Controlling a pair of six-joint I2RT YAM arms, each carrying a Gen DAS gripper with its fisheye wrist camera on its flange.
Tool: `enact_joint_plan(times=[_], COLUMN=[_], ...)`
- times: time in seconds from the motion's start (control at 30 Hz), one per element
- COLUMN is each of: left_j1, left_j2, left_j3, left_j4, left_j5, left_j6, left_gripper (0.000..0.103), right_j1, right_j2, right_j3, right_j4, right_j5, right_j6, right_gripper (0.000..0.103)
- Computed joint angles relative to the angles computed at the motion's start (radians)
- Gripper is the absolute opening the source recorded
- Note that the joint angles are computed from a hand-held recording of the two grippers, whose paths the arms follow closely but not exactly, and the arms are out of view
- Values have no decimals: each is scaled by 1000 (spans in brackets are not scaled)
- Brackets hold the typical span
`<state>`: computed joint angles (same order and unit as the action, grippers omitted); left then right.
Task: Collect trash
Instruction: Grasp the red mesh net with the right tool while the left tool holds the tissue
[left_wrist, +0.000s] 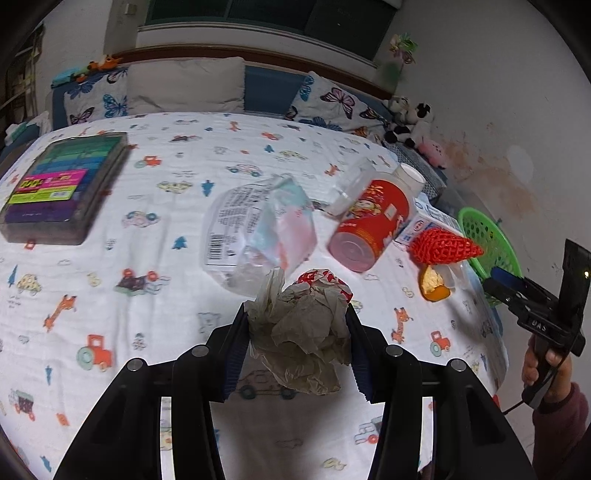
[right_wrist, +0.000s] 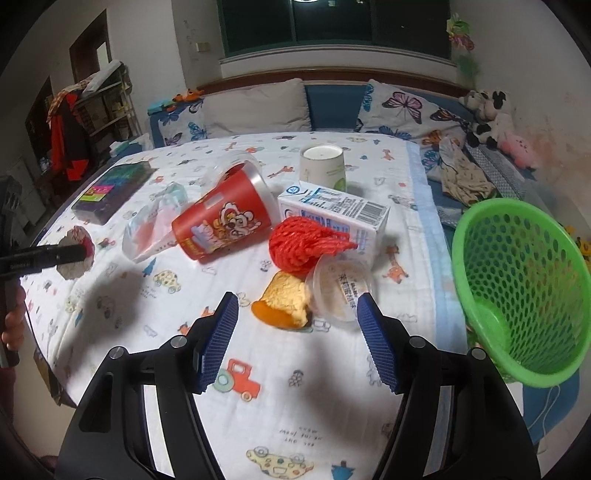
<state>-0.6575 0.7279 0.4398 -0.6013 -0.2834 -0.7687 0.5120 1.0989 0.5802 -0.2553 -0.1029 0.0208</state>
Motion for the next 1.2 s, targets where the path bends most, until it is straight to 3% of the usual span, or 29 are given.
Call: enact_joint_plan(times=[0.57,1.2], left_j1=[-9,18], left_j2=[142,219], left_j3=[34,58], left_j4=[97,160], left_j5=[13,42], left_j6=[32,68], left_gripper=[47,47], right_j1=[-22,-23], right_j2=[266,411], right_j3=[127,198], right_j4=[88,137], right_j5=[-8,-12], right_j6=[-22,-15], right_gripper=[67,67])
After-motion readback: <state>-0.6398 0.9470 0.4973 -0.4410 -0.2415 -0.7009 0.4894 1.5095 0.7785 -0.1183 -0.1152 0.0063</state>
